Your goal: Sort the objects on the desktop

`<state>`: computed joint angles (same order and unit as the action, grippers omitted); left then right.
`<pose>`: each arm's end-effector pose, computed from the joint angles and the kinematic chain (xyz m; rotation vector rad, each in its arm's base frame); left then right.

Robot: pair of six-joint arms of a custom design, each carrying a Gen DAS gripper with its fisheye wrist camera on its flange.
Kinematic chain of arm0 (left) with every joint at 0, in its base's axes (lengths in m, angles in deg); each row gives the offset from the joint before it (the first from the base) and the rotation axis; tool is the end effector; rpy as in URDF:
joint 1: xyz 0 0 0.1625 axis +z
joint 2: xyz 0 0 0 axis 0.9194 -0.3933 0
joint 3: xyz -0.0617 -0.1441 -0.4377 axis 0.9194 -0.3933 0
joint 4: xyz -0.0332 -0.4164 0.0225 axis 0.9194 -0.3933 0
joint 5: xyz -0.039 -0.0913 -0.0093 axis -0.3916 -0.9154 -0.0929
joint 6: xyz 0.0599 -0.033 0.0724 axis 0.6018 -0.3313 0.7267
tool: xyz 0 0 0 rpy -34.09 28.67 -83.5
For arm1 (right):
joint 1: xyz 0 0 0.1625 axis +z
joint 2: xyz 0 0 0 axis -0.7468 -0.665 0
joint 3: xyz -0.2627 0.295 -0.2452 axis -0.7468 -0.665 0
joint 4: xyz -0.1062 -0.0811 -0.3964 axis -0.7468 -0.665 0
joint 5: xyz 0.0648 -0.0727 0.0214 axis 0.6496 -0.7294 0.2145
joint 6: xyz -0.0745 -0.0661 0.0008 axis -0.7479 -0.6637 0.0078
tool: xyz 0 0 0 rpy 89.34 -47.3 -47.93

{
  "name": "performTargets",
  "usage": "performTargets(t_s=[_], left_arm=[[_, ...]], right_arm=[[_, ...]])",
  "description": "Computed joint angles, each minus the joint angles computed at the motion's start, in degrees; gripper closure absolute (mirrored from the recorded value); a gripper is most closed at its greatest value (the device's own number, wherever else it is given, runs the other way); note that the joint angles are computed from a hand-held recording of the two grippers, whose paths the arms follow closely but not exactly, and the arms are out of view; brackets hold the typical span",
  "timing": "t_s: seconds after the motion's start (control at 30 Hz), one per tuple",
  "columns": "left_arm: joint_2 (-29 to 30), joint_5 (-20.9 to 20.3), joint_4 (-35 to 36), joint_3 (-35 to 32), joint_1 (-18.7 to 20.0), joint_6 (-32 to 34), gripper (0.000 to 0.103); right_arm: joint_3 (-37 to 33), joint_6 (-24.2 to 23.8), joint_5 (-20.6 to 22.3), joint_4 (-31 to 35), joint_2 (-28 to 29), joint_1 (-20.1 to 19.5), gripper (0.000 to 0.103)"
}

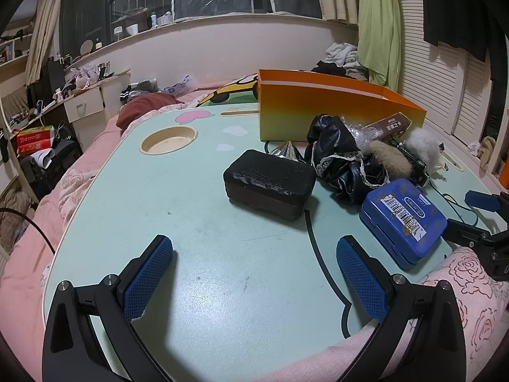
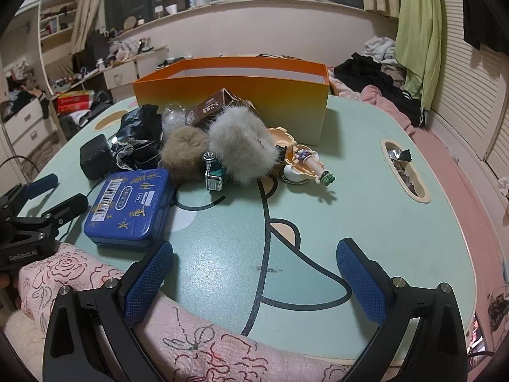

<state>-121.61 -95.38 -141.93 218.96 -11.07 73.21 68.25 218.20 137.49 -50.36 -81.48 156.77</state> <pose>-0.0528 -0.4318 0.1352 0.7826 2.2367 -0.9429 0.1813 -0.3527 0.0130 0.2242 -2.1718 1.0369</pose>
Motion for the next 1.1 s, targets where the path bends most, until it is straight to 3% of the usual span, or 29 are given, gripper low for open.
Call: performTargets(t_s=[0.5, 0.7, 0.93, 1.1], left_arm=[[0.08, 0.52, -0.12, 0.03, -0.22, -0.37, 0.0], [0.21, 3.03, 0.68, -0.02, -1.48, 0.04, 0.0], [-3.27, 1.29, 7.39, -0.28, -0.36, -2.84, 0.0], [-6.29, -3.66, 8.92, 0.35, 0.45, -0.6, 0.004]], right_arm=[[-0.14, 0.28, 0.29, 0.45, -0.08, 0.49, 0.0], [-0.28, 0.48, 0.42, 0.62, 0.02, 0.72, 0.0], [-0.34, 0.51, 0.48, 0.58, 0.1, 0.74, 0.0], [-0.56, 0.77, 0.66, 0.83, 0.25, 0.99, 0.0]])
